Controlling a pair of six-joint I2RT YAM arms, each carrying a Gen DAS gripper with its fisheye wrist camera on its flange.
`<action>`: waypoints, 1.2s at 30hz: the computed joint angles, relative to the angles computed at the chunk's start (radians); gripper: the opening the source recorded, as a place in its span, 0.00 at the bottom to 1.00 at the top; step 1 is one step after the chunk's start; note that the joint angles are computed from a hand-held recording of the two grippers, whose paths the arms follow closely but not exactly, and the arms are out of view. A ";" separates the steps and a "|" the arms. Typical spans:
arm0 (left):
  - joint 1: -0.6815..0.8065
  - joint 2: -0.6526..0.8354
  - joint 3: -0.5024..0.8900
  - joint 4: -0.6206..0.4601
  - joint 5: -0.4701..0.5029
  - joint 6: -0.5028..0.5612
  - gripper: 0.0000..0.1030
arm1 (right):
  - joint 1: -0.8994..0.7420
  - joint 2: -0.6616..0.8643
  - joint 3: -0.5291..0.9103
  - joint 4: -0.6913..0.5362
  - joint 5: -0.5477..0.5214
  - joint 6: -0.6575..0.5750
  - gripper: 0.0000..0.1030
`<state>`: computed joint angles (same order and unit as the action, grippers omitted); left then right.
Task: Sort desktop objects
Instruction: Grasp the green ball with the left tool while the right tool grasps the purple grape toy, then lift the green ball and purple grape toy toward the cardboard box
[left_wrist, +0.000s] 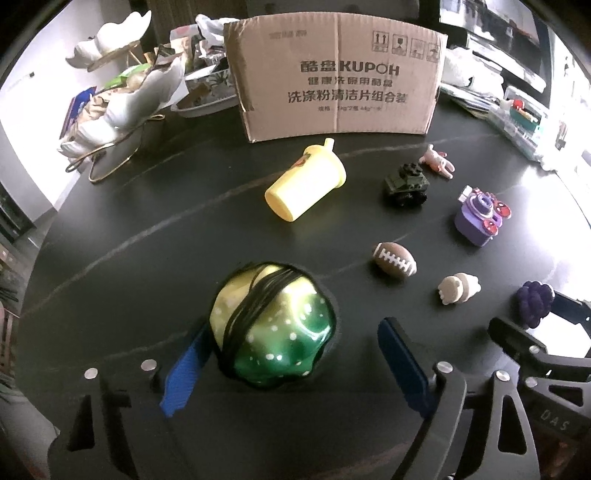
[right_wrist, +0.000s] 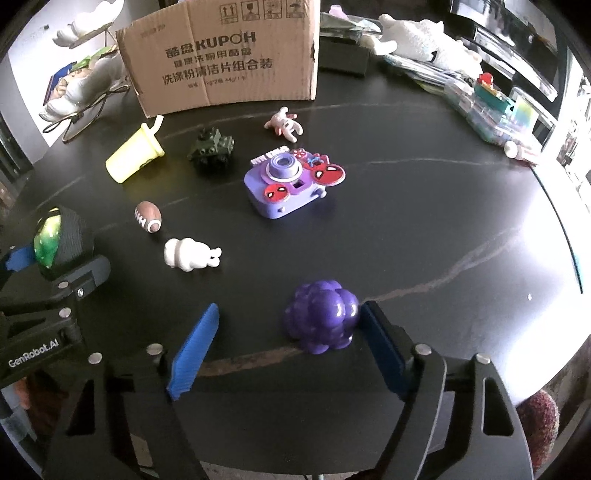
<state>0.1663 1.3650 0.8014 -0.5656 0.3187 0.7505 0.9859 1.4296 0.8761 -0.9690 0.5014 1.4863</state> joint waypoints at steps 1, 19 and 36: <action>0.000 0.002 -0.001 0.002 -0.002 -0.002 0.80 | 0.001 0.003 0.002 -0.002 0.001 0.001 0.72; -0.002 0.020 -0.004 0.031 -0.042 -0.030 0.57 | 0.007 -0.003 -0.008 -0.026 0.031 0.032 0.36; 0.009 0.043 0.013 0.019 -0.013 -0.046 0.60 | 0.005 -0.018 -0.022 -0.012 0.034 0.031 0.36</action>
